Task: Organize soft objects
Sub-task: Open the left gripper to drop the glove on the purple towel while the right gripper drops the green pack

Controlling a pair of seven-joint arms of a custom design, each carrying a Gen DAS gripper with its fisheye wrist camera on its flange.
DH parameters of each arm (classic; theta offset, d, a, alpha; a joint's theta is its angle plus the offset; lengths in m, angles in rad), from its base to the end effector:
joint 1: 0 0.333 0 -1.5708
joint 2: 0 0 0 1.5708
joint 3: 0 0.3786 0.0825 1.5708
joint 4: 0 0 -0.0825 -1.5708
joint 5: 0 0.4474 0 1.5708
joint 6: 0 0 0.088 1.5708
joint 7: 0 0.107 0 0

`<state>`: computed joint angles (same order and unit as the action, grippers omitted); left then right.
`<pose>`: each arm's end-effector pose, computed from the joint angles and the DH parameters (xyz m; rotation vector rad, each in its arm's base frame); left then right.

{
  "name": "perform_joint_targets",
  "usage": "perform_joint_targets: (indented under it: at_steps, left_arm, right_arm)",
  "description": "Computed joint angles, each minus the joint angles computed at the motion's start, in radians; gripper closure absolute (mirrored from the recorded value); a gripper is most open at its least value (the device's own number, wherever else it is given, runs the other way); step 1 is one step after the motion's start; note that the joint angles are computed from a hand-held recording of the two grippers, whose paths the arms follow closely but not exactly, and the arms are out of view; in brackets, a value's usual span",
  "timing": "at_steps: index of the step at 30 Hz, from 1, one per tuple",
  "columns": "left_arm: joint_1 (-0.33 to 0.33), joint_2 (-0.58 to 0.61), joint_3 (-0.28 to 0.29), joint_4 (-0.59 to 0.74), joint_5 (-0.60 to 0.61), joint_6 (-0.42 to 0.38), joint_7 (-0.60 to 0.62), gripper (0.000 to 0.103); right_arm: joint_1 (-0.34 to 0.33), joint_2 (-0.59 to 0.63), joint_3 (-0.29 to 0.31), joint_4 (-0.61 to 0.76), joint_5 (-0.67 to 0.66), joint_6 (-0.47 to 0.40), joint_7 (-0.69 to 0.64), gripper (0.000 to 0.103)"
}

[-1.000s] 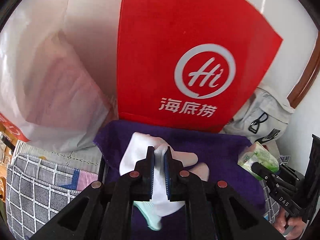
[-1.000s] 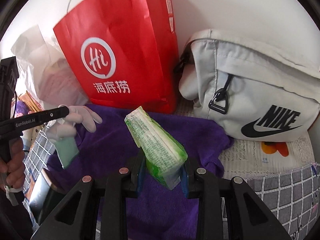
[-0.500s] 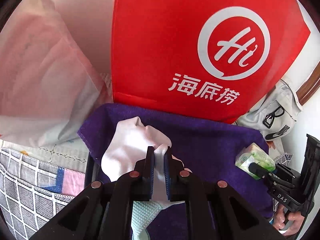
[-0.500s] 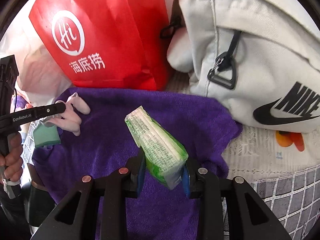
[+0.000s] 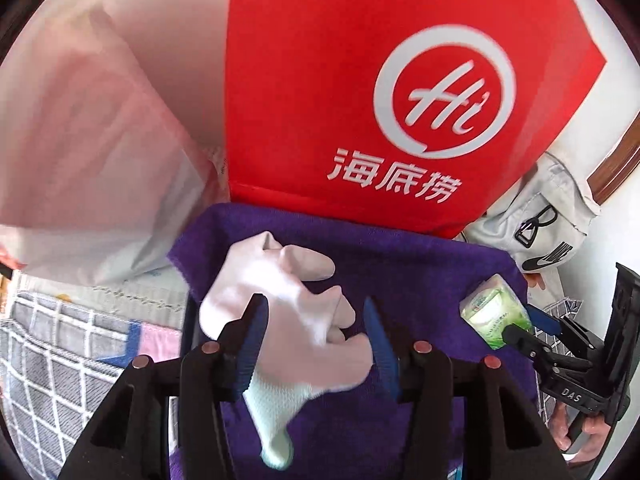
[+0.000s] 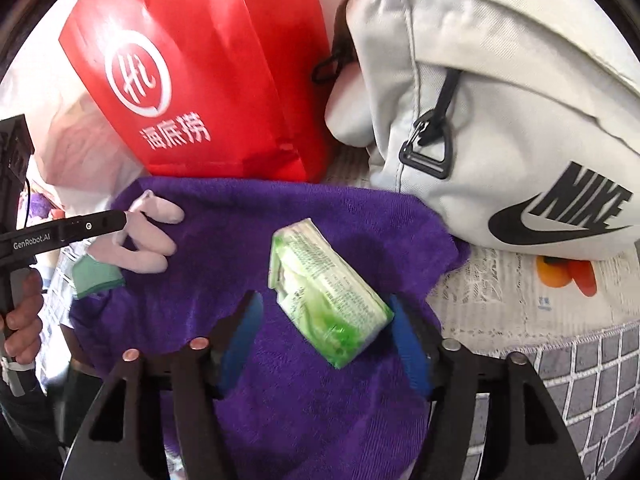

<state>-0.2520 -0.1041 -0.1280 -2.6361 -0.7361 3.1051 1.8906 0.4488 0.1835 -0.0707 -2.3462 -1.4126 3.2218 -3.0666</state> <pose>0.4673 -0.1257 0.3442 -2.0236 1.9730 -0.7891 0.4706 0.2895 0.2976 -1.9473 1.6326 -0.3033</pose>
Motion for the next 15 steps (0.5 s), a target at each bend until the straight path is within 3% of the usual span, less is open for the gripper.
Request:
perform_joint_targets:
  at_steps: [4, 8, 12, 15]
  left_arm:
    - [0.076, -0.082, -0.067, -0.055, 0.161, -0.002, -0.167, 0.054]
    - [0.068, -0.201, -0.055, -0.121, 0.225, -0.024, -0.237, 0.054]
    - [0.101, -0.355, -0.101, -0.212, 0.302, -0.041, -0.322, 0.054]
    - [0.056, -0.483, -0.057, -0.278, 0.324, -0.087, -0.332, 0.054]
  right_arm:
    - [-0.008, -0.078, 0.033, -0.05, 0.032, -0.065, -0.031, 0.036]
    - [-0.028, -0.188, 0.103, -0.113, 0.032, -0.178, -0.014, 0.033]
    - [-0.054, -0.297, 0.179, -0.179, 0.009, -0.235, 0.034, 0.032]
    - [-0.07, -0.369, 0.234, -0.226, -0.048, -0.25, 0.139, 0.029]
